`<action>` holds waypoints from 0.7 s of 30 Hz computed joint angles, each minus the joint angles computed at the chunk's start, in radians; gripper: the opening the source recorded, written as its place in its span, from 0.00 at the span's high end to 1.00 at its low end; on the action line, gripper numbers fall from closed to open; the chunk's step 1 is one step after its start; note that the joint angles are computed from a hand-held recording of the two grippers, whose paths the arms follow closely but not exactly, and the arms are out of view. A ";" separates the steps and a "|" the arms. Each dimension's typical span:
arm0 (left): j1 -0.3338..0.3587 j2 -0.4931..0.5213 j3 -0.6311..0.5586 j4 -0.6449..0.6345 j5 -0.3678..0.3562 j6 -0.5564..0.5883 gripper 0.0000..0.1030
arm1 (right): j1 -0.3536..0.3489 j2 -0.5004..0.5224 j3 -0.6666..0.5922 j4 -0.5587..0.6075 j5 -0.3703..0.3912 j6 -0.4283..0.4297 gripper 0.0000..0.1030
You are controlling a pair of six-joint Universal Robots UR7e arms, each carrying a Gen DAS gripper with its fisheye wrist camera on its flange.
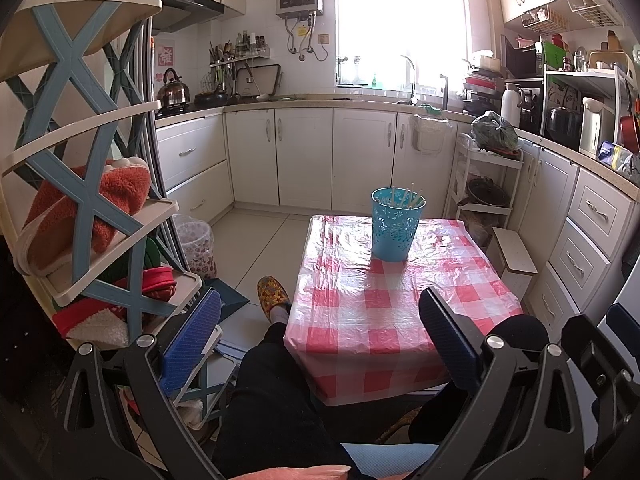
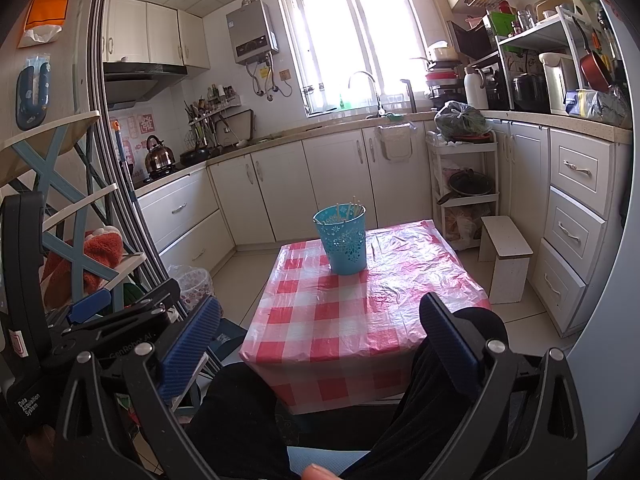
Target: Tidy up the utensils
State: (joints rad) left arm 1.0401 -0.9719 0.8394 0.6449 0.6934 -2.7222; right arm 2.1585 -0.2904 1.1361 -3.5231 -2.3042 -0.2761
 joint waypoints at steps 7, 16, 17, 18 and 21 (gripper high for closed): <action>-0.004 -0.003 0.007 0.004 -0.004 -0.005 0.07 | 0.000 0.001 -0.001 0.002 0.000 0.001 0.07; 0.009 0.004 0.000 -0.036 0.009 0.000 0.08 | -0.004 -0.006 0.009 0.020 0.001 0.011 0.07; 0.012 0.018 -0.023 -0.037 0.007 0.010 0.08 | -0.007 -0.006 0.004 0.031 0.003 0.012 0.07; 0.013 0.025 -0.033 -0.044 0.002 0.021 0.08 | -0.011 -0.008 -0.001 0.042 0.005 0.013 0.07; 0.025 0.110 -0.169 0.054 -0.001 0.015 0.08 | -0.026 -0.009 -0.016 0.062 0.014 0.019 0.07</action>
